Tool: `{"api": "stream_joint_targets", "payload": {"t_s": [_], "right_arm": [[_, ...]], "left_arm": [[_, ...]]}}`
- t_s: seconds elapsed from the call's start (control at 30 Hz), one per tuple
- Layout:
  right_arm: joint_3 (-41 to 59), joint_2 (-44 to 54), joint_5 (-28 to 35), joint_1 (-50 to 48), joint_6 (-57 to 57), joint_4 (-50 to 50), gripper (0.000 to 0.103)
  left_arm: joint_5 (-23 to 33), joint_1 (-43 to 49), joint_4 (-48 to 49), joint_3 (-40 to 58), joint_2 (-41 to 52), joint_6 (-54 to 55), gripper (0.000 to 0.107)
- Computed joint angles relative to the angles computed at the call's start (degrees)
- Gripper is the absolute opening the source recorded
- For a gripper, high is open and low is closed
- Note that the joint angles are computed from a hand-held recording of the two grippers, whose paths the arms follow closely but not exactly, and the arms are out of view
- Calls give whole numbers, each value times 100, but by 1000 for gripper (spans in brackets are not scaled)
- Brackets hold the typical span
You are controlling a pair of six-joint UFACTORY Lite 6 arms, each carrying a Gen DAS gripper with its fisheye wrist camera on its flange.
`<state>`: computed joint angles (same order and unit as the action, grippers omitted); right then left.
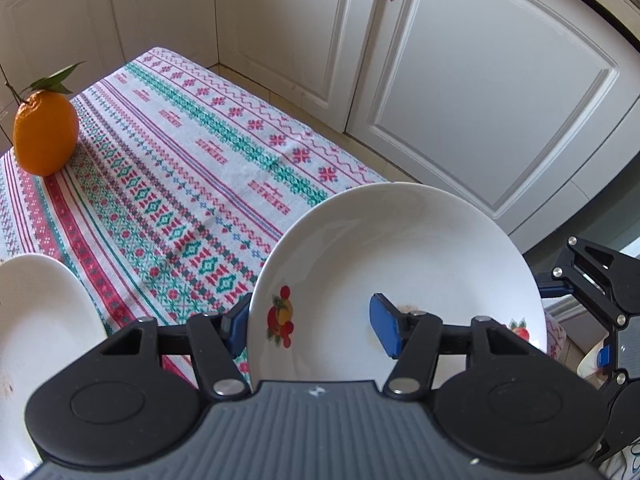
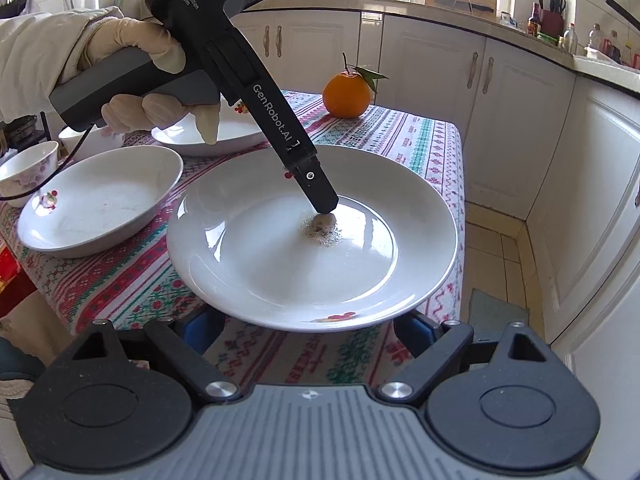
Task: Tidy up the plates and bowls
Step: 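Lift the stained plate by its rim with the left tool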
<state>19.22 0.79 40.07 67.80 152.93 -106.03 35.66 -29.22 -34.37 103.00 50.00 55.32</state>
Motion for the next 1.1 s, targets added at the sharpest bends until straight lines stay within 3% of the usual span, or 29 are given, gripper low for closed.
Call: {"api": "stream_joint_targets", "payload": {"t_s": [0.63, 1.1], "right_arm": [[237, 529, -418, -1778, 748, -2250, 94], [393, 630, -564, -1926, 866, -2445, 94]], "left_arm": [[424, -12, 679, 2412, 1594, -1080, 60], [304, 57, 582, 2354, 1622, -984, 60]]}}
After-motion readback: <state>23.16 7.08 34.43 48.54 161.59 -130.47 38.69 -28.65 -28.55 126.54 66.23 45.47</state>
